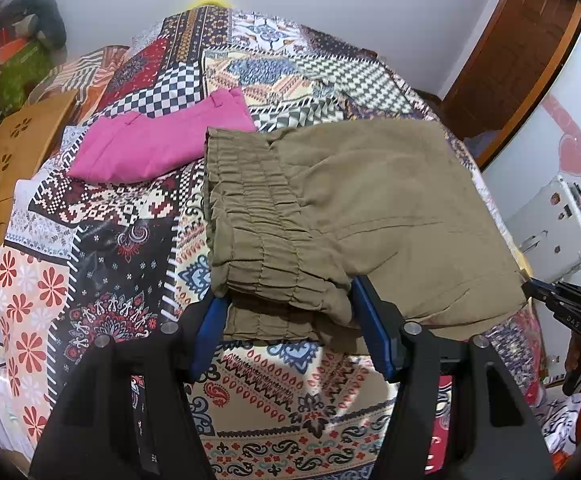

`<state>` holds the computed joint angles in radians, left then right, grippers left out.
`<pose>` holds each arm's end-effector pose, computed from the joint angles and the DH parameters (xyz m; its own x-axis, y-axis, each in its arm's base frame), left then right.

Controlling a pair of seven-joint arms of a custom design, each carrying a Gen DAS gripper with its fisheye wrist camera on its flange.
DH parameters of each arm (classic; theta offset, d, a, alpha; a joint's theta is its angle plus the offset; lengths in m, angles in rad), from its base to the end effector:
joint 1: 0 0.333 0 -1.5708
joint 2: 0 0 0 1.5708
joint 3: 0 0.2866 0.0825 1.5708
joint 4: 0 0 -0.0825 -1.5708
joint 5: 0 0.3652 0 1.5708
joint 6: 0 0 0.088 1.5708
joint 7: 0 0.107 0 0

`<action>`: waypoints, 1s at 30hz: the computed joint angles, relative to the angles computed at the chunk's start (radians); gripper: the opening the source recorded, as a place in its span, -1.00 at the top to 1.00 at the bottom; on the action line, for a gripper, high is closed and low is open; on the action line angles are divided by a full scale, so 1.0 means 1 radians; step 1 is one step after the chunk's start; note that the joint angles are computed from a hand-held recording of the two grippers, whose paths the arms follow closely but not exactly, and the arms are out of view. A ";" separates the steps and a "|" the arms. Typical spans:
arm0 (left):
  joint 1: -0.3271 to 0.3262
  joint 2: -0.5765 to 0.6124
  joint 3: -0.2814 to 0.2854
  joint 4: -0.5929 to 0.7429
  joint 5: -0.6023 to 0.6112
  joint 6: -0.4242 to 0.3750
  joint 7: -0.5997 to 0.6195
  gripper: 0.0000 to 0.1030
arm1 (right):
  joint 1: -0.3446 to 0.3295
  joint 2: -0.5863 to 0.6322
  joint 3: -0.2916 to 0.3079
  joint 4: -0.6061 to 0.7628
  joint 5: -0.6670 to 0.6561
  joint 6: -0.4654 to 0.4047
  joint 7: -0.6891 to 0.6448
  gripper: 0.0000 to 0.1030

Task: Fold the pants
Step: 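Lower the folded pants onto the quilt and open both tools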

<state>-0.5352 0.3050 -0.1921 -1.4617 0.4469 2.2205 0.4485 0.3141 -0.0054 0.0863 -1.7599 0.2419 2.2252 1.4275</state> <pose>0.5171 -0.4182 0.5393 0.1680 -0.9656 0.1984 -0.8248 -0.2479 -0.5082 0.5332 0.2340 0.5799 0.4596 -0.8716 -0.1704 -0.8173 -0.3400 -0.4652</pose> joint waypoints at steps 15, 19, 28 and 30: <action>-0.033 -0.024 -0.006 0.035 0.097 -0.119 -0.008 -0.25 | -0.003 0.036 0.004 0.081 -0.070 -0.039 0.057 0.39; -0.026 -0.019 -0.008 0.071 0.115 -0.065 -0.008 -0.26 | 0.005 0.058 0.014 0.133 -0.055 0.004 0.036 0.29; -0.068 0.201 0.029 0.329 0.015 -0.125 0.128 -0.26 | 0.033 0.203 0.066 0.302 0.033 -0.009 -0.070 0.28; -0.080 0.213 0.044 0.326 0.002 -0.150 0.125 -0.26 | 0.041 0.225 0.071 0.316 0.025 -0.029 -0.070 0.28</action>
<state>-0.6156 0.5176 -0.1478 -1.1358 0.4485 2.0701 0.5736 0.3556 0.2201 0.1575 -1.4438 0.2672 2.1959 1.3579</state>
